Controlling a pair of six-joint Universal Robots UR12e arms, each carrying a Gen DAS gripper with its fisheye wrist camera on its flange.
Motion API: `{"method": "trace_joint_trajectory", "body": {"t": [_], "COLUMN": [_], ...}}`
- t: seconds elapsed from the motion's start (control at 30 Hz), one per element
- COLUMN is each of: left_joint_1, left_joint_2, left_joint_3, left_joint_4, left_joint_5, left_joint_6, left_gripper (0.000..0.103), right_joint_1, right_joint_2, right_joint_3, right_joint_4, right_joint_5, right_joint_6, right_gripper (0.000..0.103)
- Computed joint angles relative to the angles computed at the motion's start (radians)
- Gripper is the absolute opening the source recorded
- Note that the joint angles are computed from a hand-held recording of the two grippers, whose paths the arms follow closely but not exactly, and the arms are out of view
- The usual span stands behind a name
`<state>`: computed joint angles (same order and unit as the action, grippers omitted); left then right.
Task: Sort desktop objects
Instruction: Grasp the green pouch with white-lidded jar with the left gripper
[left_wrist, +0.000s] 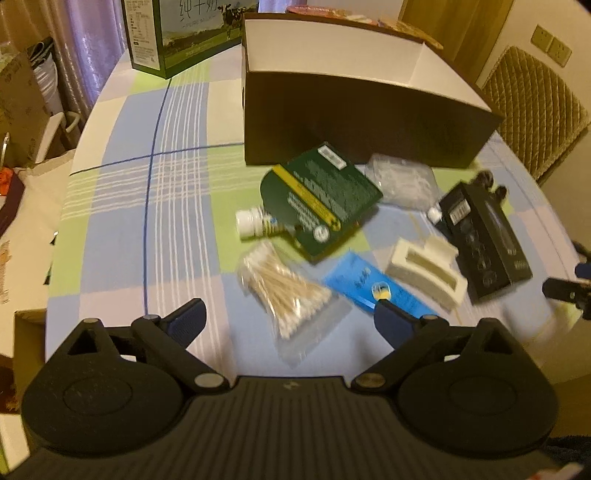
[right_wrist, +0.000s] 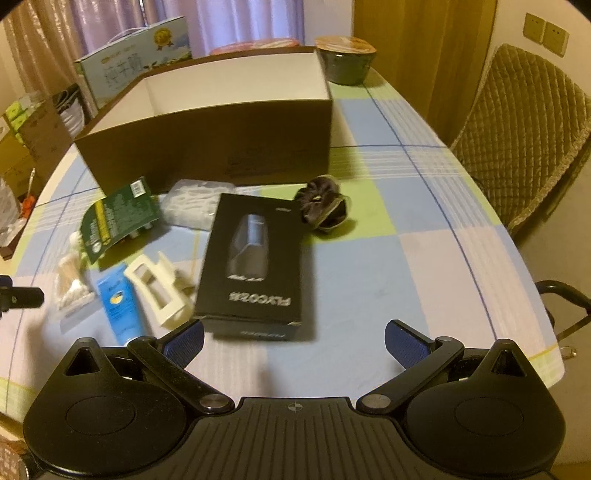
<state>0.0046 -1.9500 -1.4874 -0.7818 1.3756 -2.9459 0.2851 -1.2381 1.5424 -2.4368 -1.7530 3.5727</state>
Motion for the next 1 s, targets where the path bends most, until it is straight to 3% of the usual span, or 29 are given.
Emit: {"method": "trace_joint_trajectory", "body": {"t": [0.23,0.57,0.67,0.77,0.87,1.0], "left_joint_1": [0.016,0.033,0.036,0.046,0.056,0.048], "left_joint_2": [-0.074,-0.178,-0.198,-0.205,-0.201,-0.187], "left_joint_3": [0.075,0.186,0.207,0.205,0.188,0.175], "left_joint_4": [0.014,0.017,-0.005,0.011,0.059,0.097], "left_joint_5": [-0.089,-0.176,-0.188,-0.248,-0.323,-0.352], "left_joint_6": [0.002,-0.114,-0.137,-0.176,-0.178,-0.111], "left_gripper": [0.092,0.077,0.061,0.027,0.016,0.008], "right_joint_1": [-0.023,-0.051,-0.057,-0.062,-0.066,-0.070], "right_joint_2": [0.010,0.029,0.031,0.031,0.028,0.026], "right_joint_3": [-0.013,-0.046,-0.050,-0.050,-0.047,-0.043], "right_joint_4": [0.019,0.057,0.065,0.068,0.074,0.078], "right_joint_5": [0.004,0.001,0.001,-0.003,-0.006,-0.015], "right_joint_6": [0.012,0.014,0.016,0.018,0.029,0.038], "right_gripper": [0.101,0.101,0.101,0.101,0.101,0.101]}}
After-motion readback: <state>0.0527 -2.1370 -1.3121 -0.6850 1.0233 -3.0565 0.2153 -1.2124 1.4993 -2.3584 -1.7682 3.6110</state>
